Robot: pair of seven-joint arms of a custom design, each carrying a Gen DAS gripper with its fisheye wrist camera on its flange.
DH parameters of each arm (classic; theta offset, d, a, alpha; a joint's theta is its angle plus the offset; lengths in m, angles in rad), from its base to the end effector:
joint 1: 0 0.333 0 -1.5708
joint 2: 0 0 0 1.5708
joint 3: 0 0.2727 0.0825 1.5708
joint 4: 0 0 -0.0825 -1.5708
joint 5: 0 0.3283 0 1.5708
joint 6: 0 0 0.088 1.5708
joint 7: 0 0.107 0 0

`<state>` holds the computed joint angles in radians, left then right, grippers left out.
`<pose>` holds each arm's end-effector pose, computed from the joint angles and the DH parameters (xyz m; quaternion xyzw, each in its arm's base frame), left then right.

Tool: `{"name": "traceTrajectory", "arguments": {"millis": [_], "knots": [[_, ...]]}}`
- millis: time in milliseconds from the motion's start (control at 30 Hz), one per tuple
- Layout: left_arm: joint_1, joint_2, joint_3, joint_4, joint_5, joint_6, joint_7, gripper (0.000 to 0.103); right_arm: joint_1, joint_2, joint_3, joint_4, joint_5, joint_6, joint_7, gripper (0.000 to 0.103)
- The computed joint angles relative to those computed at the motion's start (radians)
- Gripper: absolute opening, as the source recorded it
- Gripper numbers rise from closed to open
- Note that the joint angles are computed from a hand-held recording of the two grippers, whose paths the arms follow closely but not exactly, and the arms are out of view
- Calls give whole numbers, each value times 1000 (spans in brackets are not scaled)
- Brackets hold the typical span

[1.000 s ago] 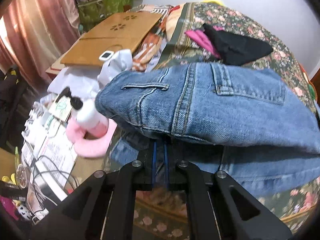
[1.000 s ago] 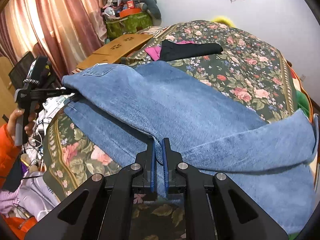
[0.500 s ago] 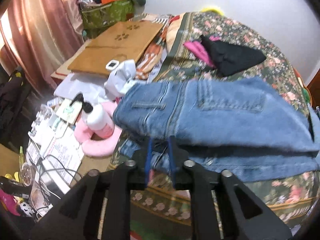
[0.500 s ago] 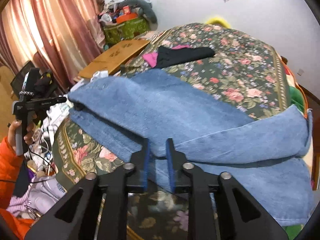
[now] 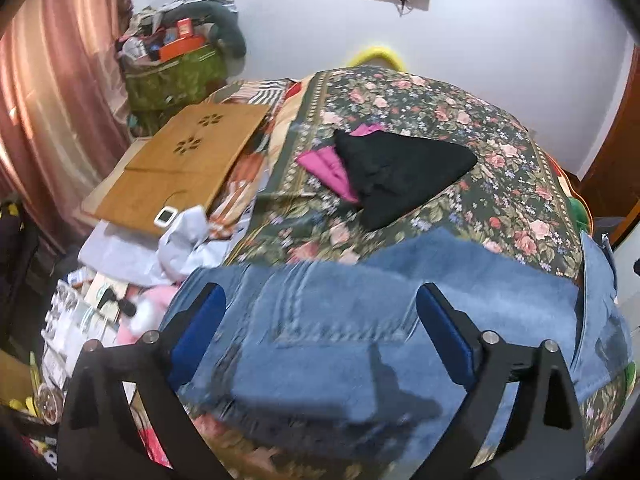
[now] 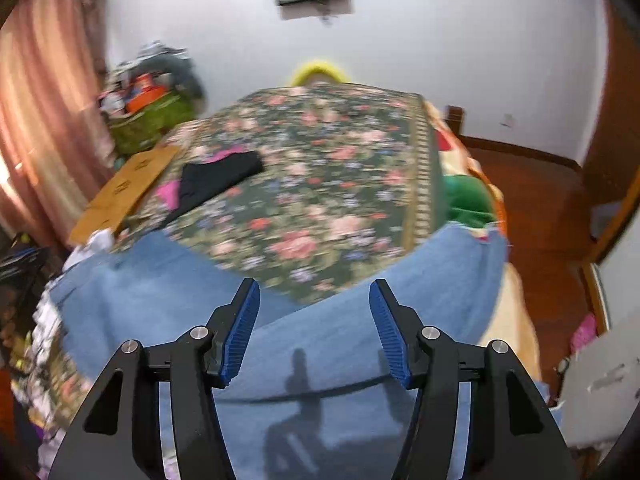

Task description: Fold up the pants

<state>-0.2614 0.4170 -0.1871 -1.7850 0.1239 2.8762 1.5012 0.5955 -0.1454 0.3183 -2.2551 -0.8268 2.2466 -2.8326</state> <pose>0.5751 -0.2681 0.3972 -0.5030 0.7968 -0.2883 0.1703 0.3034 0.3638 0.4284 -0.4898 0.7968 -0.2557 0.2446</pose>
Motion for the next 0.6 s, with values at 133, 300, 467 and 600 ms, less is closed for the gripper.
{"name": "traceTrajectory", "arguments": {"millis": [133,300,467,600], "knots": [[-31,94,-5,148,3,-75,-2,98,-49,-55,-53,-92,54,45,-50,53],[-55,232,-22,356,-24,-189,19,98,-152,-79,-108,-199,111,172,-93,53],[-117,347,16,524,12,-272,7,98,-241,-18,-161,-222,188,286,-197,53],[-142,425,27,638,28,-337,7,98,-284,61,-199,-212,284,338,-301,53]]}}
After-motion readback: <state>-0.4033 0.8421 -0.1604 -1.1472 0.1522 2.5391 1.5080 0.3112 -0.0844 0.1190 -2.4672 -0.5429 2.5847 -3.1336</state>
